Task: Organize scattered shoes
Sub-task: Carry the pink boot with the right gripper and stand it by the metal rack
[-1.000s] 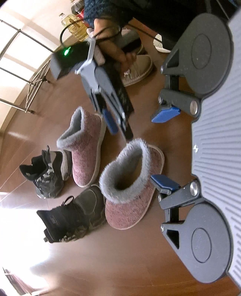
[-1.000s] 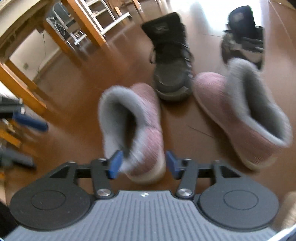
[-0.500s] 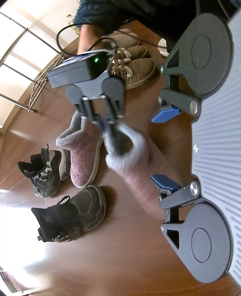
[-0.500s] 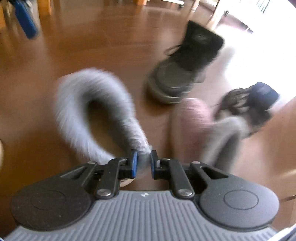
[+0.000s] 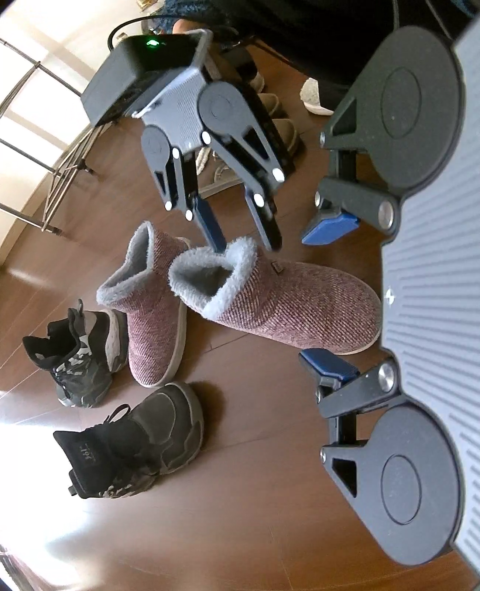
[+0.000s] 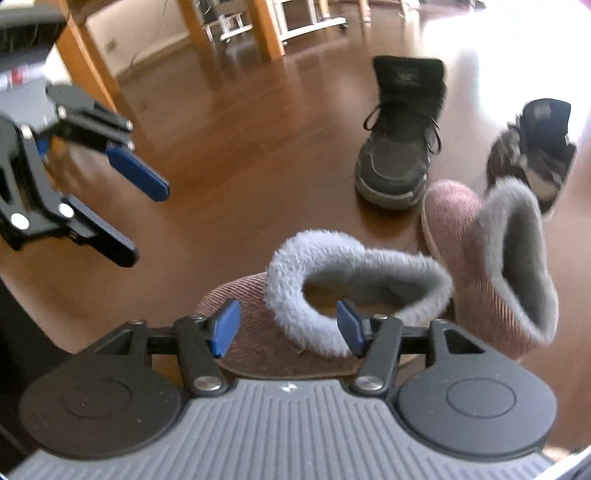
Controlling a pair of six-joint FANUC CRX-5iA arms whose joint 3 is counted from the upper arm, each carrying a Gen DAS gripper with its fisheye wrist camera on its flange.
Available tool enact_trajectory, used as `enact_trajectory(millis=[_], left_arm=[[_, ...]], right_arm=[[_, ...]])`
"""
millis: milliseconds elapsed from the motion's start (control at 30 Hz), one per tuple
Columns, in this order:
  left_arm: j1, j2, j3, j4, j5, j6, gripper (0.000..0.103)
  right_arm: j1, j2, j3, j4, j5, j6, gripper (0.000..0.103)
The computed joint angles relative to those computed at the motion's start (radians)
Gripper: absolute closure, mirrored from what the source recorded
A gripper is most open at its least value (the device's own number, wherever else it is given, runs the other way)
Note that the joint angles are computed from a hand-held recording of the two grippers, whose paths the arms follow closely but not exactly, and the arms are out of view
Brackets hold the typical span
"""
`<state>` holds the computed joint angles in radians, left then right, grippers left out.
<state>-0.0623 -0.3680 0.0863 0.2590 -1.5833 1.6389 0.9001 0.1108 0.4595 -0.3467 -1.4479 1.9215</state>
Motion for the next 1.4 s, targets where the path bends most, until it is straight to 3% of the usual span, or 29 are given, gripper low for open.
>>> enact_trajectory(millis=[100,167,233,300,500,633,867,1033,1233,1400], left_arm=[[-0.005,-0.001,-0.001,-0.009,-0.014,-0.004,0.039],[-0.003,-0.004,-0.002,-0.013,-0.022,0.004,0.039],[-0.006,-0.002,0.003,-0.02,-0.029,0.013,0.039],[-0.008,0.002,0.009,-0.019,-0.027,0.01,0.039],[-0.014,0.047,0.056,0.011,-0.018,-0.069,0.039],[-0.058,0.17,0.219,-0.024,-0.034,-0.197,0.039],[-0.157,0.373,0.502,-0.095,-0.05,-0.255,0.039],[-0.226,0.51,0.65,-0.102,-0.036,-0.245,0.039],[-0.288,0.7,0.885,-0.15,-0.117,-0.189,0.039],[-0.324,0.864,1.102,-0.192,-0.194,-0.152,0.039]], right_arm=[[0.049,0.003,-0.049,0.056,0.041,0.04,0.053],[0.063,-0.021,-0.111,0.06,0.104,0.103,0.075],[0.082,-0.057,-0.191,0.065,0.189,0.189,0.085],[0.087,-0.098,-0.239,0.072,0.236,0.259,0.088],[0.035,-0.185,-0.258,0.026,0.209,0.401,0.09],[-0.049,-0.2,-0.191,-0.035,0.139,0.47,0.09],[-0.232,-0.149,0.048,-0.04,-0.04,0.588,0.09],[-0.348,-0.054,0.193,0.111,-0.071,0.708,0.09],[-0.487,0.09,0.284,0.33,0.003,0.902,0.09],[-0.584,0.228,0.375,0.38,-0.025,1.156,0.09]])
